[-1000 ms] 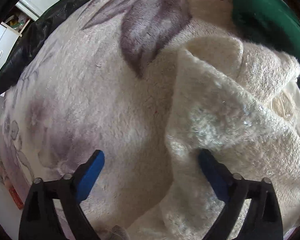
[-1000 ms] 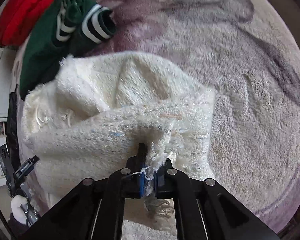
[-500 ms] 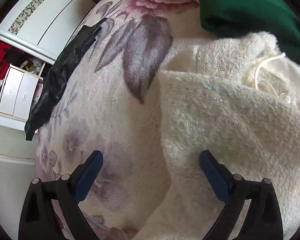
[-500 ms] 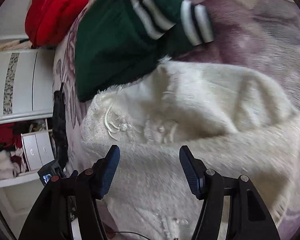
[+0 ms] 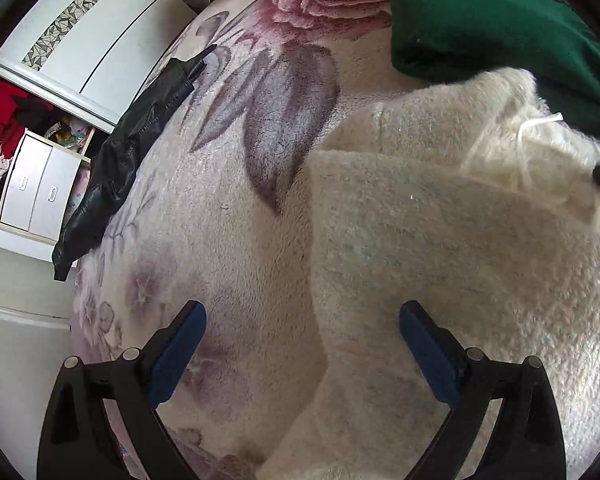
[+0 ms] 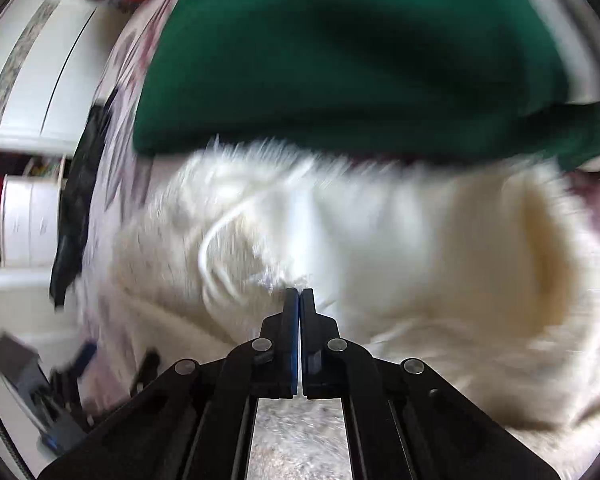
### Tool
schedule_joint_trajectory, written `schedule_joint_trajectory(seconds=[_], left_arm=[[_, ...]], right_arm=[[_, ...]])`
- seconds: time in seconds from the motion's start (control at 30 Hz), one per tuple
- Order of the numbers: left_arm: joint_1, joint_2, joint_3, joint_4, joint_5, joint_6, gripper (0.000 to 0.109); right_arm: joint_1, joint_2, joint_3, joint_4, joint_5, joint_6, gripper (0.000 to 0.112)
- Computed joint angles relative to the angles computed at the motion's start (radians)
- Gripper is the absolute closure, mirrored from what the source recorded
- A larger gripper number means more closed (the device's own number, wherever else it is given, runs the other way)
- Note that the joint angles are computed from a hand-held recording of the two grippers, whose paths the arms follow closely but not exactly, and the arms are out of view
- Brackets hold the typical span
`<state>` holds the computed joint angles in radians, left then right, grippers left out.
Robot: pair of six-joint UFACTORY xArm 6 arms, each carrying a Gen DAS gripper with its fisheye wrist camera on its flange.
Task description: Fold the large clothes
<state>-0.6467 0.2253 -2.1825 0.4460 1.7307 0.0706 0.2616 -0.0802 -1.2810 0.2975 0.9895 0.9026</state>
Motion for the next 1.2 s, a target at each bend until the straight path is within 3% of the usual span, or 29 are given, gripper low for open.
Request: schedule_joint_trajectory(seconds=[0.07, 0.17, 0.27, 0.3, 0.37, 0.43, 0.57, 0.7, 0.8, 0.87, 0.9, 0.97, 1.2], left_arm=[[-0.01, -0.007, 0.005, 0.004, 0.0, 0.006, 0.01], [-0.023, -0.011, -0.004, 0.009, 0.006, 0.018, 0.01], [-0.043, -0.023, -0.015, 0.012, 0.006, 0.017, 0.01], [-0.053, -0.029, -0.009, 0.02, 0.002, 0.019, 0.01], [-0.078, -0.056, 0.038, 0.038, -0.029, 0.023, 0.01], [-0.101, -0.061, 0.06, 0.044, -0.035, 0.023, 0.01], [-0.12, -0.037, 0.053, 0.05, -0.029, 0.017, 0.01], [-0.131, -0.027, 0.068, 0.078, -0.047, 0.006, 0.01], [-0.129, -0.025, 0.081, 0.085, -0.053, 0.005, 0.01], [-0.122, -0.024, 0.077, 0.08, -0.052, 0.001, 0.01], [-0.12, -0.022, 0.071, 0.079, -0.048, -0.001, 0.01], [-0.113, -0.013, 0.048, 0.071, -0.035, 0.0, 0.01], [-0.087, 0.003, -0.014, 0.054, -0.012, 0.024, 0.01]], right_arm=[[-0.016, 0.011, -0.007, 0.009, 0.017, 0.012, 0.112], [-0.053, 0.03, 0.011, 0.182, 0.031, -0.046, 0.111], [-0.064, -0.114, 0.126, 0.218, 0.009, 0.068, 0.107], [-0.063, -0.161, 0.162, 0.204, -0.005, 0.11, 0.101], [-0.052, -0.267, 0.224, 0.142, 0.02, 0.243, 0.052], [-0.031, -0.324, 0.27, 0.105, 0.03, 0.333, 0.044], [-0.035, -0.336, 0.344, 0.15, -0.061, 0.334, 0.044], [-0.05, -0.135, 0.213, 0.133, -0.041, 0.228, 0.044], [-0.045, 0.038, 0.048, 0.052, 0.124, 0.252, 0.048], [-0.023, 0.128, -0.102, -0.04, 0.27, 0.286, 0.074], [-0.013, 0.149, -0.145, -0.073, 0.3, 0.291, 0.08], [-0.003, 0.143, -0.154, -0.096, 0.288, 0.316, 0.09], [-0.014, 0.135, -0.123, -0.072, 0.199, 0.317, 0.091]])
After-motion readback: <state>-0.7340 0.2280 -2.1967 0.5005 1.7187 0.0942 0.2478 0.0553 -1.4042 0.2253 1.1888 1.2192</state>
